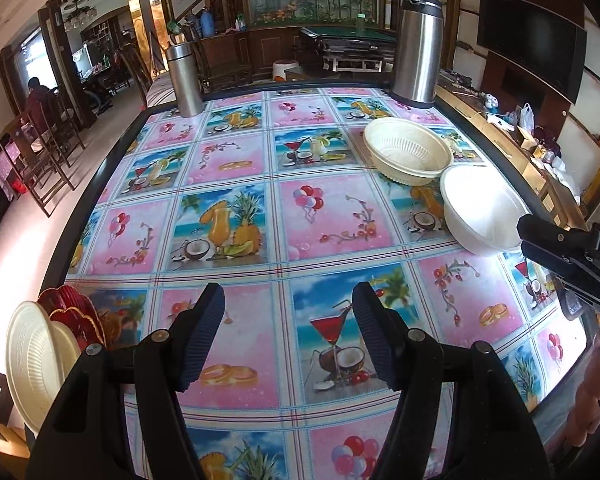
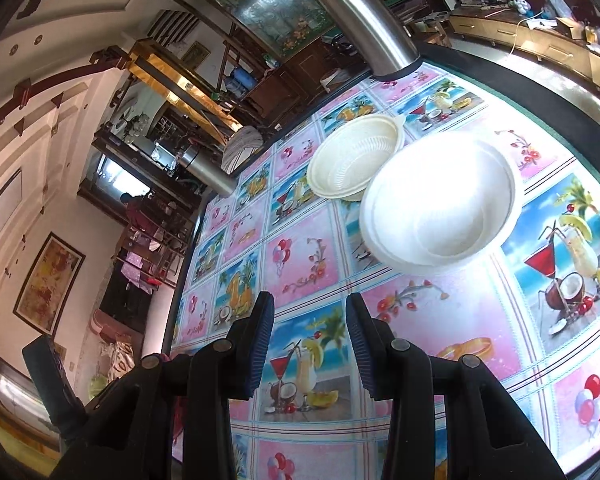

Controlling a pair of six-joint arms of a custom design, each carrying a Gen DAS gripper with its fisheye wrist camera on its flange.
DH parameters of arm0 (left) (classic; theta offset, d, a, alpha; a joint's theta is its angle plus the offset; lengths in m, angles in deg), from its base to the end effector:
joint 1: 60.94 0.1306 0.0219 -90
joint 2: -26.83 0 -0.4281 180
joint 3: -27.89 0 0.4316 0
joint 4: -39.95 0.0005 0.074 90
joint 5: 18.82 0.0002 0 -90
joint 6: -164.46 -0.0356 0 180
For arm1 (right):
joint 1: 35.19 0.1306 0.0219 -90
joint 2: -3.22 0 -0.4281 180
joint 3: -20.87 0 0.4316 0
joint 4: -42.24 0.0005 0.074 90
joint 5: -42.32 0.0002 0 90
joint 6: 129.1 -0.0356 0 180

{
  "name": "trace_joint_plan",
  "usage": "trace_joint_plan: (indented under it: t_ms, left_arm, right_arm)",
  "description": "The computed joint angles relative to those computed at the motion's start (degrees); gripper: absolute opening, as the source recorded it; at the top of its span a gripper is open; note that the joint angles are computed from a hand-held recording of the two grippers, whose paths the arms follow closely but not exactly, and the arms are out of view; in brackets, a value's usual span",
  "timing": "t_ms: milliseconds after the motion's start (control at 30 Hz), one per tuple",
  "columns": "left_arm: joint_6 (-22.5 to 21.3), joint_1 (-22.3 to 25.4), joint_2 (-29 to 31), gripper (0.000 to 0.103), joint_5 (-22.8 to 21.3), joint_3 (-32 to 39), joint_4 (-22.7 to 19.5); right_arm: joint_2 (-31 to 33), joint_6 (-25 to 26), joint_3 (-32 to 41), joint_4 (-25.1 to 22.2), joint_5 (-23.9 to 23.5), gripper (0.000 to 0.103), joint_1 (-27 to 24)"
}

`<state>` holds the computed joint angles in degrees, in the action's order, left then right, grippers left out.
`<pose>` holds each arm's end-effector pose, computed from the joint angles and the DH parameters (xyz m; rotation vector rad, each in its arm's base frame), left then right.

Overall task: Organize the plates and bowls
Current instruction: 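Move the right gripper to the rim of the white deep bowl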

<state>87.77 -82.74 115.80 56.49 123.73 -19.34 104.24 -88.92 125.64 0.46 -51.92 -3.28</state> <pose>0.4755 -0.1810 0.5242 0.0740 2.4438 0.0495 0.5256 0.3298 0.5114 0.3271 2.3512 0.8233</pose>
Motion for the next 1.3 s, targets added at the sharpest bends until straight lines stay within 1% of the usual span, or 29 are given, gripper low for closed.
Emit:
trace_joint_plan:
  t_ms: [167,300,433,500,567,633,733,833,933,1000,1067,1167,1300]
  left_arm:
    - [-0.87,-2.07,3.95,0.066,0.27,3.61,-0.85]
    - [-0.82,-3.08,7.15,0.066,1.78,6.60,-1.97]
    - [-0.18,-3.19,11.50,0.066,5.86,11.00,-4.39]
    - [0.48,-2.85,14.49,0.066,9.66,14.17,-6.98]
    - [2.24,-2.40,17.31,0.066,12.99,17.33,-9.13]
    - [3.33,-1.98,19.49,0.066,15.51,20.02,-10.14]
    - [5.16,-1.36,21.54,0.065,17.69,23.11,-9.99]
    - [6.53,-0.58,23.93,0.065,19.45,26.38,-11.11]
    - [8.30,0.15,26.09,0.065,21.02,29.18,-12.15]
    - [8.38,0.19,27.12,0.065,21.28,30.54,-12.62]
    - [7.94,-0.21,27.96,0.065,20.40,31.51,-13.14]
    - [7.13,-0.31,29.61,0.065,21.88,33.37,-15.24]
    - [7.35,-0.24,29.62,0.065,22.06,33.24,-15.13]
  right_arm:
    - [-2.34,-0.55,-2.73,0.42,1.35,0.041,-2.77]
    - [-4.26,-1.29,-4.94,0.59,3.10,0.041,-4.66]
    - [-5.04,-1.98,-6.01,0.02,5.83,0.041,-6.28]
    - [-5.15,-2.44,-6.54,-0.35,6.57,0.041,-7.08]
    - [-5.06,-3.46,-7.24,0.10,6.02,0.041,-8.10]
    - [-4.63,-4.11,-7.40,0.25,5.49,0.041,-8.75]
    - [-3.63,-5.03,-7.04,0.27,4.60,0.041,-9.28]
    - [-2.54,-5.97,-6.46,0.18,3.97,0.041,-9.93]
    - [-1.41,-6.03,-5.38,-0.43,4.02,0.041,-10.34]
    - [-0.73,-5.91,-4.84,-0.75,3.47,0.041,-10.62]
    - [-0.24,-5.81,-4.39,-1.30,3.20,0.041,-10.81]
    - [-0.05,-5.87,-4.08,-2.09,3.13,0.041,-10.72]
    - [0.42,-6.06,-3.72,-2.16,2.57,0.041,-10.82]
